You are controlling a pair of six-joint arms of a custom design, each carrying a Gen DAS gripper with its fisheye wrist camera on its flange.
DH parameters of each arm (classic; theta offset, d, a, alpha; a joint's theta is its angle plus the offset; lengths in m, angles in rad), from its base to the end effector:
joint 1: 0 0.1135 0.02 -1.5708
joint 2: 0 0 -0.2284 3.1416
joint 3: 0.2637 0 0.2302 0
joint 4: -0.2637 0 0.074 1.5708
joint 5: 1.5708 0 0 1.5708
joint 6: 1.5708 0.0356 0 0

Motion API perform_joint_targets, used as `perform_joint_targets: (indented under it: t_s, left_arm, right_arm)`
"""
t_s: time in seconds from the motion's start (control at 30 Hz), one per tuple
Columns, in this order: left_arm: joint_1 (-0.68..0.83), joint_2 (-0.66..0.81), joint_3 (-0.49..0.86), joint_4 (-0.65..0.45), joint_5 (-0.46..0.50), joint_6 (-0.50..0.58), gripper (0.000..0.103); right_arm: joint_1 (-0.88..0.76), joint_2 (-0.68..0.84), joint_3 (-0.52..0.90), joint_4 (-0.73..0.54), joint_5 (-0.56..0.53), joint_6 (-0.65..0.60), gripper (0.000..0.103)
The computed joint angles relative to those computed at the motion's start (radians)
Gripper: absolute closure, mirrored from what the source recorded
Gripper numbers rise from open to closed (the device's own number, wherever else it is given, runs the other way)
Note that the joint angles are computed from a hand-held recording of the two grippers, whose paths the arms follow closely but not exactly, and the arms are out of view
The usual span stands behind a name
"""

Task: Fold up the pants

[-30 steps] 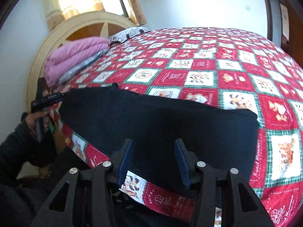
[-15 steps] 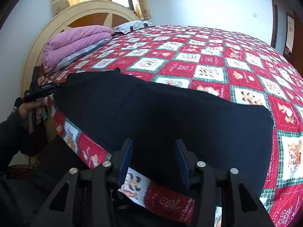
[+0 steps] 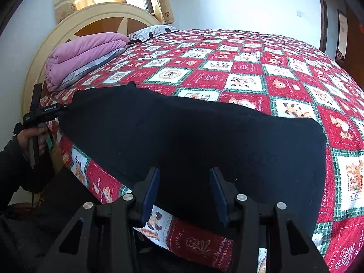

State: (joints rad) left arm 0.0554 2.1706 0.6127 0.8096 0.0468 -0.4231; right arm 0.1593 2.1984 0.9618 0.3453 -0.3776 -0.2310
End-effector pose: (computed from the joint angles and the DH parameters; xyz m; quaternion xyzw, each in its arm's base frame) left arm 0.2917 0.0145 0.0060 -0.2081 0.8925 -0.0942 0.3890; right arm 0.3445 0.0686 0.0248 -0.2409 0.8964 0.1651 0.3335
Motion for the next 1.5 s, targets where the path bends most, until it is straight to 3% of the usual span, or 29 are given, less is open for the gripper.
perform_joint_targets:
  t_s: [0.1, 0.17, 0.2, 0.27, 0.6, 0.9, 1.2, 1.5]
  left_arm:
    - [0.007, 0.000, -0.001, 0.003, 0.030, 0.020, 0.052]
    - [0.021, -0.019, -0.001, -0.019, 0.062, 0.016, 0.075]
    - [0.026, -0.031, 0.000, -0.034, 0.077, 0.014, 0.081]
    - [0.028, -0.063, -0.001, -0.070, 0.085, 0.005, 0.085]
    - [0.018, -0.171, -0.003, -0.220, 0.091, -0.087, 0.086]
    - [-0.001, -0.267, -0.034, -0.247, 0.146, -0.147, 0.087]
    - [-0.125, -0.438, -0.052, -0.292, 0.145, -0.177, 0.087]
    - [-0.276, -0.485, -0.015, -0.326, 0.094, -0.172, 0.087]
  right_arm:
    - [0.002, 0.000, -0.004, 0.009, 0.010, 0.001, 0.055]
    - [-0.001, 0.006, 0.003, 0.005, 0.008, 0.004, 0.055]
    - [-0.003, 0.007, 0.004, 0.006, 0.009, 0.007, 0.055]
    - [-0.005, 0.006, 0.002, 0.014, 0.010, 0.014, 0.055]
    - [-0.021, 0.002, -0.003, 0.032, 0.018, 0.044, 0.055]
    - [-0.044, 0.004, 0.012, 0.019, 0.030, 0.083, 0.055]
    - [-0.074, -0.011, 0.009, 0.019, 0.029, 0.125, 0.055]
    - [-0.084, -0.026, -0.001, 0.029, 0.028, 0.142, 0.055]
